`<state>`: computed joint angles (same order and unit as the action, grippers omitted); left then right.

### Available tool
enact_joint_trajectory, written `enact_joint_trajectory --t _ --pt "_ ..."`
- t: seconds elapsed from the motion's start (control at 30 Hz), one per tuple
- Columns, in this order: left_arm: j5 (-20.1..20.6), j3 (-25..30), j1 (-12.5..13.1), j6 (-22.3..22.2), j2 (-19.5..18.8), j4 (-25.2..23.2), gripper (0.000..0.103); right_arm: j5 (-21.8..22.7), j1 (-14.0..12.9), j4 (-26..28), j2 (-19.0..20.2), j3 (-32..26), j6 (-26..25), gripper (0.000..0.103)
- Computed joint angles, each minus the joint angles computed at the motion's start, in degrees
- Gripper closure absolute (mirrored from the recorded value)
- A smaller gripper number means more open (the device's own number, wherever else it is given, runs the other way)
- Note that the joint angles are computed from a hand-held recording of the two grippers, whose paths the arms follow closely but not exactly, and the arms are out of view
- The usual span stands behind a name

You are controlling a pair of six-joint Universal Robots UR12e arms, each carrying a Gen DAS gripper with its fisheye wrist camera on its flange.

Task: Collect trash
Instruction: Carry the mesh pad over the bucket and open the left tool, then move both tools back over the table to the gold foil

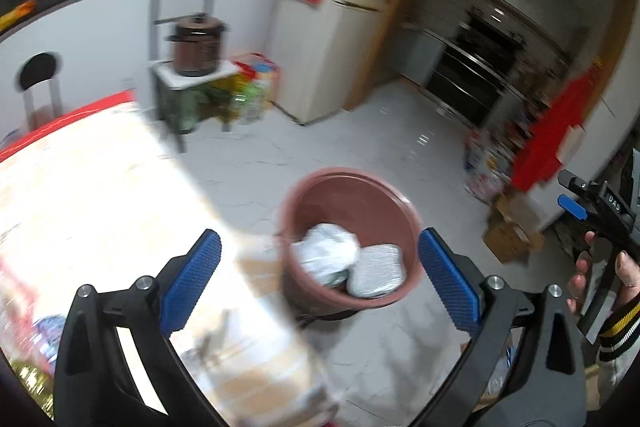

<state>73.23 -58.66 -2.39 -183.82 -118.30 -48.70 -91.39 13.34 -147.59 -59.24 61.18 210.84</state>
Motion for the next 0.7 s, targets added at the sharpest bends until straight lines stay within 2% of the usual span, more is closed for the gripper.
enact_joint_trajectory --t 0.27,0.4,0.5,0.6,0.7 --pt "11.2 -15.0 5.9 -11.1 11.9 7.4 0.006 8.1 3.3 5.3 8.3 -14.0 -5.7 0.005" --pt "16.9 -22.5 9.2 -15.8 18.3 8.3 0.006 12.0 5.2 9.7 12.7 -21.9 -8.1 0.005" --pt "20.0 -27.3 11.6 -19.9 22.3 8.4 0.006 15.0 6.9 15.1 16.8 -29.7 -10.1 0.005" --pt "21.0 -31.7 13.6 -22.6 26.0 8.5 0.006 16.7 8.5 19.4 20.0 -35.9 -11.8 0.005" --pt "20.3 -34.7 15.6 -23.9 28.4 8.5 0.006 17.7 10.2 24.8 24.0 -43.9 -13.2 0.005"
